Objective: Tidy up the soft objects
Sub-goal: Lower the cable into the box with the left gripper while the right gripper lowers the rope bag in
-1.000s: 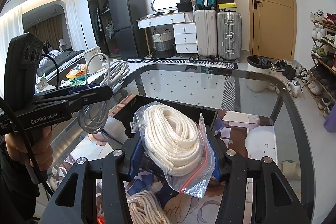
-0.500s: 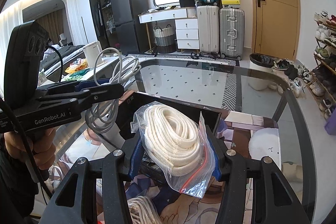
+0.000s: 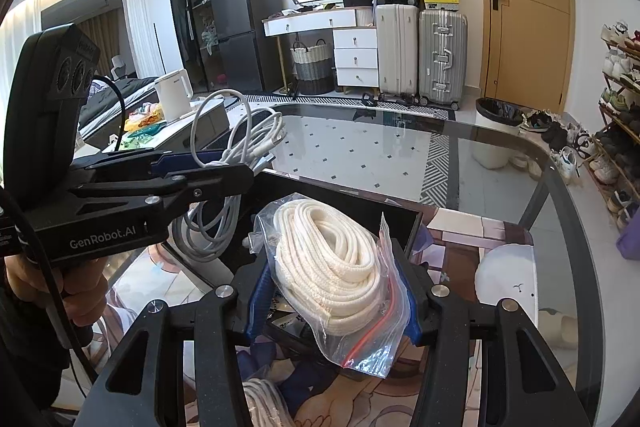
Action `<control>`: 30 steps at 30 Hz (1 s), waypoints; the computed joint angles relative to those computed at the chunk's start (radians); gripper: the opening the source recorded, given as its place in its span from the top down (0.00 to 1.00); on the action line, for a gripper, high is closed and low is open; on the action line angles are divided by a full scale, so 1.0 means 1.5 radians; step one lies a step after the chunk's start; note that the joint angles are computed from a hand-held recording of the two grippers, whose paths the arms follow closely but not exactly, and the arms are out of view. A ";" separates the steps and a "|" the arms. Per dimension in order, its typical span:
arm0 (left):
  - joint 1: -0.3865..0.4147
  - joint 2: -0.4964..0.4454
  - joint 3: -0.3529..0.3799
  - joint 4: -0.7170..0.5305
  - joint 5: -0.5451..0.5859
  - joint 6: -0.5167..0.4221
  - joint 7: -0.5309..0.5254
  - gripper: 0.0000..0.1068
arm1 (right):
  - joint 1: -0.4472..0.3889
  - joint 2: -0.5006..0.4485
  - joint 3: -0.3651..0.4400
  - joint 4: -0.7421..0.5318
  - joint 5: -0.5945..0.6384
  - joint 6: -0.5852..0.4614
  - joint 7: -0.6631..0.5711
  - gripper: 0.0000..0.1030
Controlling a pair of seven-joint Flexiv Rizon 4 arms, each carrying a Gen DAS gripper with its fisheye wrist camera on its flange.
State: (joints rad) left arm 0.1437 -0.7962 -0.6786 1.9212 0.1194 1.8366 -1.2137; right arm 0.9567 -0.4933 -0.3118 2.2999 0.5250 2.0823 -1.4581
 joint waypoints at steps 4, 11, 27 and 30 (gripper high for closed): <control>-0.009 -0.004 0.005 -0.010 -0.005 -0.010 0.005 0.66 | 0.006 -0.008 -0.010 -0.004 -0.003 -0.009 -0.002 0.49; -0.023 -0.009 0.015 -0.019 -0.018 -0.023 0.019 0.66 | -0.001 -0.020 -0.012 -0.009 -0.022 -0.014 0.004 0.49; -0.053 -0.015 0.041 -0.037 -0.050 -0.044 0.051 0.66 | 0.005 -0.044 -0.034 -0.022 -0.062 -0.037 0.027 0.49; -0.059 -0.013 0.048 -0.035 -0.055 -0.044 0.055 0.66 | 0.008 -0.050 -0.040 -0.022 -0.068 -0.038 0.030 0.49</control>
